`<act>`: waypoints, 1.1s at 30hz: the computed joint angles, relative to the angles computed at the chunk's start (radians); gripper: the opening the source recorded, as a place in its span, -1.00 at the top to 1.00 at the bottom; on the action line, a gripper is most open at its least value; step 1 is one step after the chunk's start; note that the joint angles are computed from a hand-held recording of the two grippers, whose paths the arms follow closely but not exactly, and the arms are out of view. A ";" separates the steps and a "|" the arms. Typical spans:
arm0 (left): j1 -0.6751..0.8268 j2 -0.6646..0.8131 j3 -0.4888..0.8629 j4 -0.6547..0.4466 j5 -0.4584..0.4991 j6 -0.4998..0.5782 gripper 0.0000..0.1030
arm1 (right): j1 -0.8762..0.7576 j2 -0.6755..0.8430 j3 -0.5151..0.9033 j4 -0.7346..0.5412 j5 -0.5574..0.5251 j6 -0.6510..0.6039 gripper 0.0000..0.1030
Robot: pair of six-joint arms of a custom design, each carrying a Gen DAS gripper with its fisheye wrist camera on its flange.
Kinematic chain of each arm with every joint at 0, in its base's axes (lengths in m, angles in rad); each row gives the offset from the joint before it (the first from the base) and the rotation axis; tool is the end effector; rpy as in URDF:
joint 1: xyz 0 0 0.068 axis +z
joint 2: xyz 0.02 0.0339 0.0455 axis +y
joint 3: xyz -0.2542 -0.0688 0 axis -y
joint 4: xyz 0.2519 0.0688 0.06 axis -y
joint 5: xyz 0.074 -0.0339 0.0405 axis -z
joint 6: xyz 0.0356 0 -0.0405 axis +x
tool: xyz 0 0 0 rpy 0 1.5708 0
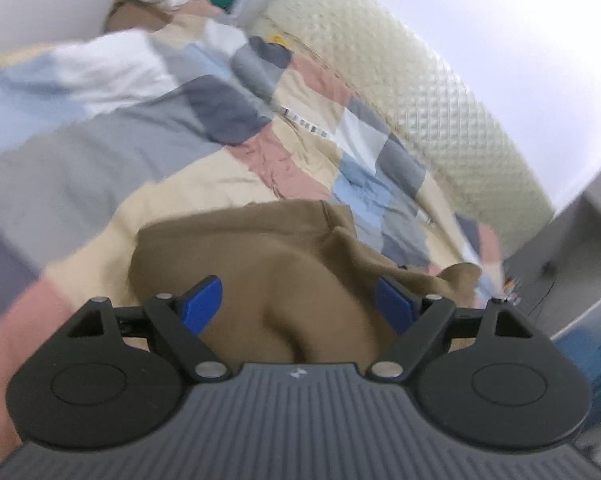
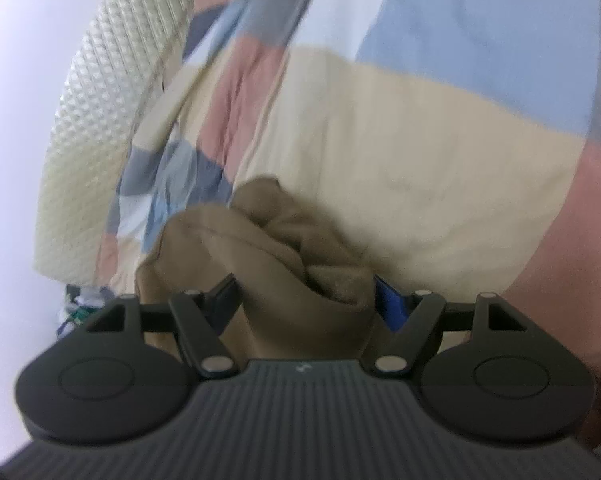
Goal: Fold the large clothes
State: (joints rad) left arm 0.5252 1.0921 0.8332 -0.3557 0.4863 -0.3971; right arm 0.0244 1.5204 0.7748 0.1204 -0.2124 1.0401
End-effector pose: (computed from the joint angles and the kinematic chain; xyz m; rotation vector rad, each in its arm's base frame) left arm 0.2229 0.1099 0.2718 -0.6999 2.0216 -0.4549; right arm 0.3209 0.0153 0.1769 1.0096 2.0722 0.8089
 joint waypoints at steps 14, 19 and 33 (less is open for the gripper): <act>-0.177 0.876 0.706 0.080 -0.113 0.130 -0.69 | 0.092 0.365 0.546 -0.085 -0.017 -0.443 -0.51; -0.171 1.058 0.889 0.050 -0.048 0.124 -0.69 | 0.116 0.654 0.944 -0.267 0.013 -0.544 -0.51; -0.162 1.202 1.018 0.031 0.116 0.154 -0.63 | 0.129 0.909 1.279 -0.458 -0.124 -0.612 -0.55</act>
State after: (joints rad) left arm 0.3631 2.2938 1.8514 -0.3251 0.6021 -0.2435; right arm 0.1536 2.4296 2.0543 -0.3378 -0.3365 0.4280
